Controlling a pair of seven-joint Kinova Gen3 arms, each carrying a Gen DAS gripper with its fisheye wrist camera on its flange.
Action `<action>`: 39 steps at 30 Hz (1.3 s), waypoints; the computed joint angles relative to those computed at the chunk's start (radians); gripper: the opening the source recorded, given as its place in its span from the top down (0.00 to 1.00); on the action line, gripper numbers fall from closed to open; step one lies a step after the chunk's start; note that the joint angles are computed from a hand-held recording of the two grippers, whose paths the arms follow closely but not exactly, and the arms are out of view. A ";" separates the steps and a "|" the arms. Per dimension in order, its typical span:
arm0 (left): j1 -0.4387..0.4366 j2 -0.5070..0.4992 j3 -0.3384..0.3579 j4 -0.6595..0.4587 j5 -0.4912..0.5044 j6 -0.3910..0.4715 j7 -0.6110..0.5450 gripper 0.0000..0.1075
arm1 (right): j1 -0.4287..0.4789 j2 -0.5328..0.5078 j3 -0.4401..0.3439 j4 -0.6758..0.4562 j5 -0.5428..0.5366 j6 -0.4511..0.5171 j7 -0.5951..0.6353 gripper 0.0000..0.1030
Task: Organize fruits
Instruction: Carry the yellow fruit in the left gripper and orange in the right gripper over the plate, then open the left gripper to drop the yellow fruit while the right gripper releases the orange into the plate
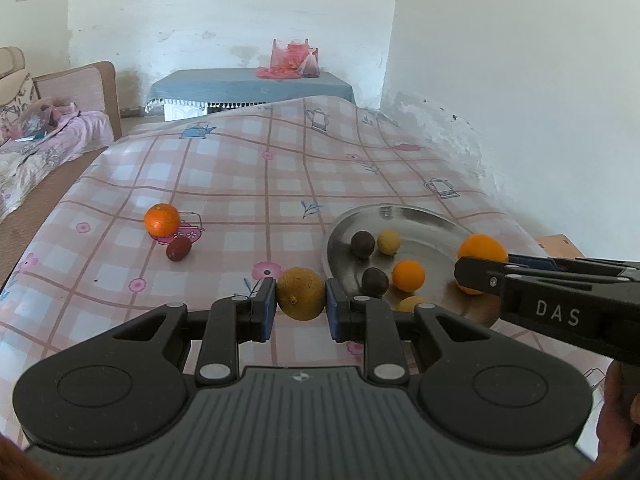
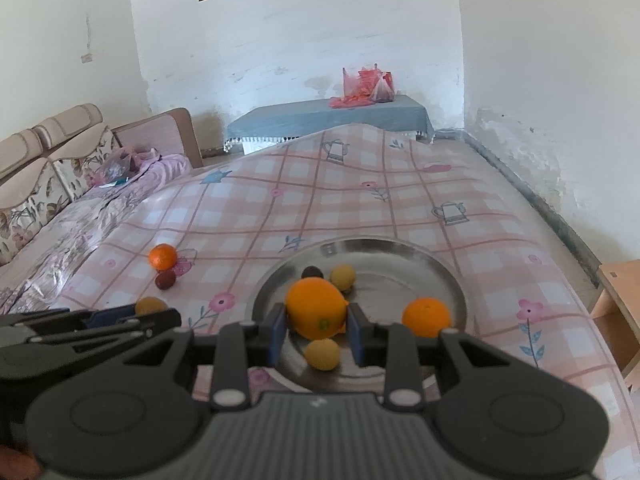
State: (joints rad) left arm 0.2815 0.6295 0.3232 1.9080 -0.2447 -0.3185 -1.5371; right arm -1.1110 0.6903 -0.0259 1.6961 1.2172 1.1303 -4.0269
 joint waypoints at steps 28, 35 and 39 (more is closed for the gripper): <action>0.033 0.043 0.031 -0.065 -0.003 0.052 -0.025 0.75 | 0.009 -0.022 -0.022 0.079 -0.018 0.027 -0.096 0.71; 0.035 0.068 0.055 -0.098 -0.009 0.079 -0.039 0.75 | 0.022 -0.028 -0.028 0.109 -0.017 0.011 -0.132 0.71; 0.044 0.083 0.063 -0.117 -0.007 0.092 -0.049 0.75 | 0.032 -0.032 -0.030 0.126 -0.014 0.002 -0.149 0.71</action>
State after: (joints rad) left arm 0.3252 0.7121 0.3859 1.7909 -0.2513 -0.2264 -1.5866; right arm -1.0795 0.6586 -0.0563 1.8219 1.2032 1.1324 -4.1759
